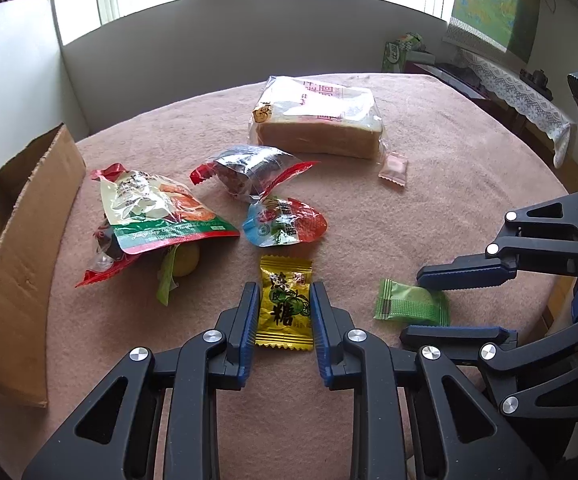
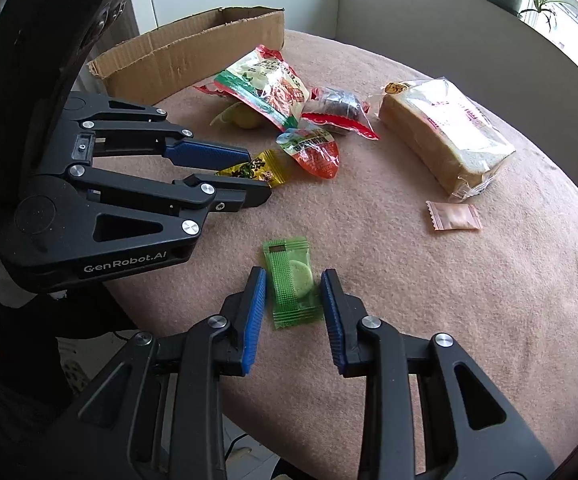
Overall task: Organize snacks
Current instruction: 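Carry the yellow candy into the box with the left tool while the right tool carries the green candy there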
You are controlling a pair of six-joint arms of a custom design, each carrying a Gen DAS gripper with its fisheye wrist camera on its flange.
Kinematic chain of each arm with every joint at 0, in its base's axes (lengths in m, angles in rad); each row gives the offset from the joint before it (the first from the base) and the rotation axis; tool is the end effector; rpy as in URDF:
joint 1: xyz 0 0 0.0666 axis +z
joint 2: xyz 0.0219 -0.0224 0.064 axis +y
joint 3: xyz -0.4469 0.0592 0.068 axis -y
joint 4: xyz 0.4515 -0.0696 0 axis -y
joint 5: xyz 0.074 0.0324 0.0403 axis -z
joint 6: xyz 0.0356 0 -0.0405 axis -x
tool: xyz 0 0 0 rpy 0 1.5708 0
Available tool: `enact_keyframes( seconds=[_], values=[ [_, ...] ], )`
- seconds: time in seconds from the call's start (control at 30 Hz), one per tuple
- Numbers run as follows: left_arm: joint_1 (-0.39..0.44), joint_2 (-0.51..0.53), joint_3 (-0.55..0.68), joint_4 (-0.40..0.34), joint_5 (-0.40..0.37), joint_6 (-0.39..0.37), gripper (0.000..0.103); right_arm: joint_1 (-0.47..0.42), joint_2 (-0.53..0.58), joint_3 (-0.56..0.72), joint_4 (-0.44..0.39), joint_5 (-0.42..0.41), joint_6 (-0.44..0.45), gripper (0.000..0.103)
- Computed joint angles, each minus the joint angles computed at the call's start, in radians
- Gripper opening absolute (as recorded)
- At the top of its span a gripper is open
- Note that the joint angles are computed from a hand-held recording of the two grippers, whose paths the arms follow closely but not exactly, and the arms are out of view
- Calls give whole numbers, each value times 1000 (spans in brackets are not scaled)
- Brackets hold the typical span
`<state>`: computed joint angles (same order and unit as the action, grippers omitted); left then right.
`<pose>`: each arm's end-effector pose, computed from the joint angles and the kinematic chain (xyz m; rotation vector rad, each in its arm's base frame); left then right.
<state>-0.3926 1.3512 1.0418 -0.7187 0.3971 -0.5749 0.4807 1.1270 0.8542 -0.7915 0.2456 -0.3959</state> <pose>0.4343 -0.1952 0.3525 1.3040 2.1770 -0.4435 0.3400 0.1671 0.3468 -0.0270 2.5833 -0.0050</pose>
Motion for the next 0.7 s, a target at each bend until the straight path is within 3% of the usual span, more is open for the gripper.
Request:
enact_keyframes(
  seconds=[0.43, 0.7],
  values=[
    [53, -16, 18, 15, 68, 69, 23, 1, -49, 25, -6, 74, -77, 24],
    [134, -30, 54, 104, 116, 183, 23, -21, 7, 125, 67, 62, -62, 24]
  ],
)
